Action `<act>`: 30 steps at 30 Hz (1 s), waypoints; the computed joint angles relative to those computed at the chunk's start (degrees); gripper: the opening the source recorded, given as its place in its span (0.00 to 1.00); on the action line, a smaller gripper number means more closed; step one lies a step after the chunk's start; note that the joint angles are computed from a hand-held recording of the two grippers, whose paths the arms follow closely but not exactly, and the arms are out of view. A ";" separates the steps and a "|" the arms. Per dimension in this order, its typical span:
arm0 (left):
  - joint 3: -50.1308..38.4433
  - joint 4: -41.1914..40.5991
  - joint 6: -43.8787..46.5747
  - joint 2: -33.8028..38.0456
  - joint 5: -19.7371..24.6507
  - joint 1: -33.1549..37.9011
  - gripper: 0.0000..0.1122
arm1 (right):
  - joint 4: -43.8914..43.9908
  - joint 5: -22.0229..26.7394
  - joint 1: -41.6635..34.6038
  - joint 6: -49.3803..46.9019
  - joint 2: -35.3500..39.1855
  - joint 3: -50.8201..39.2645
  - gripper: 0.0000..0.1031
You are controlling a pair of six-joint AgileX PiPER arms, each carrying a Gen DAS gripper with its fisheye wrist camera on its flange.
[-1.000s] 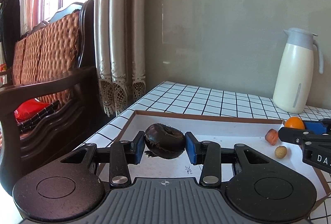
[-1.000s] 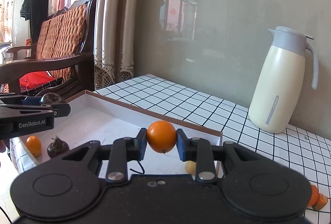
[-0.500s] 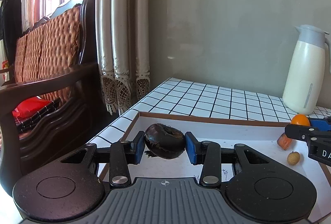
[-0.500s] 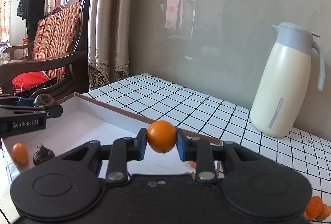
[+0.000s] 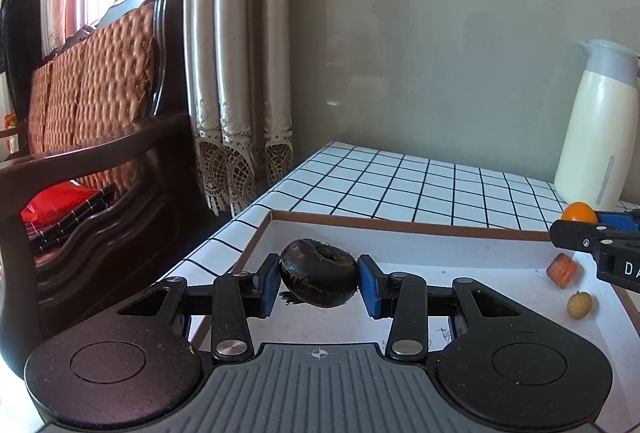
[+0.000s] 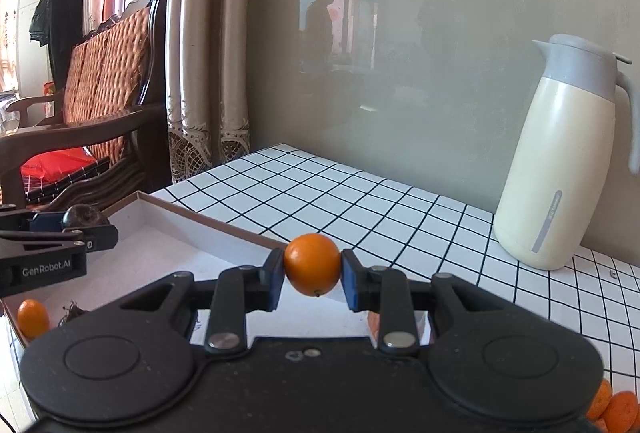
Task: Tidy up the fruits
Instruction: 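Open both grippers to drop the dark fruit and mandarin into the tray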
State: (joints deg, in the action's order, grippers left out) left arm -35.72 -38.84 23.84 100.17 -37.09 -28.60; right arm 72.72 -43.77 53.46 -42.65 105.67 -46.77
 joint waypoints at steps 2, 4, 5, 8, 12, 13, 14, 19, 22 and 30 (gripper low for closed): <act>1.28 -1.16 -1.03 -0.08 -4.35 -1.26 0.69 | 1.65 -5.83 1.93 -0.99 0.64 0.09 0.80; 3.60 -1.47 -3.26 -0.42 -10.56 -3.12 0.92 | 0.47 -11.91 3.69 1.62 1.20 1.61 0.93; 4.03 -2.34 -2.69 -0.55 -12.13 -3.86 0.92 | 0.80 -11.51 3.44 1.63 0.92 1.74 0.93; 3.75 -3.46 -1.48 -0.58 -12.00 -4.35 0.92 | 0.00 -10.63 2.37 4.20 0.94 2.48 0.94; 3.08 -3.72 -0.75 0.15 -10.48 -4.15 0.92 | 0.14 -8.66 1.01 4.73 1.47 2.37 0.94; 3.08 -3.92 -0.73 0.28 -10.74 -4.24 0.92 | 0.01 -8.53 0.94 5.25 1.51 2.39 0.94; 3.01 -3.82 -0.61 0.31 -10.48 -4.11 0.92 | 0.18 -9.06 1.33 5.78 1.61 2.53 0.94; 3.25 -4.40 -0.72 0.27 -10.41 -4.08 0.92 | 0.37 -9.00 1.79 6.21 0.97 3.24 0.94; 3.54 -5.34 -0.52 -0.10 -10.03 -4.34 0.92 | 0.70 -8.37 1.96 6.16 0.40 3.63 0.94; 6.03 -6.99 -0.55 -2.47 -9.90 -5.93 0.92 | 3.49 -9.55 4.79 4.72 -1.99 5.39 0.94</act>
State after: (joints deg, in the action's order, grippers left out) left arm -29.68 -45.83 23.29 97.69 -46.98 -34.53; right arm 76.21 -53.32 58.24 -37.93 103.69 -41.37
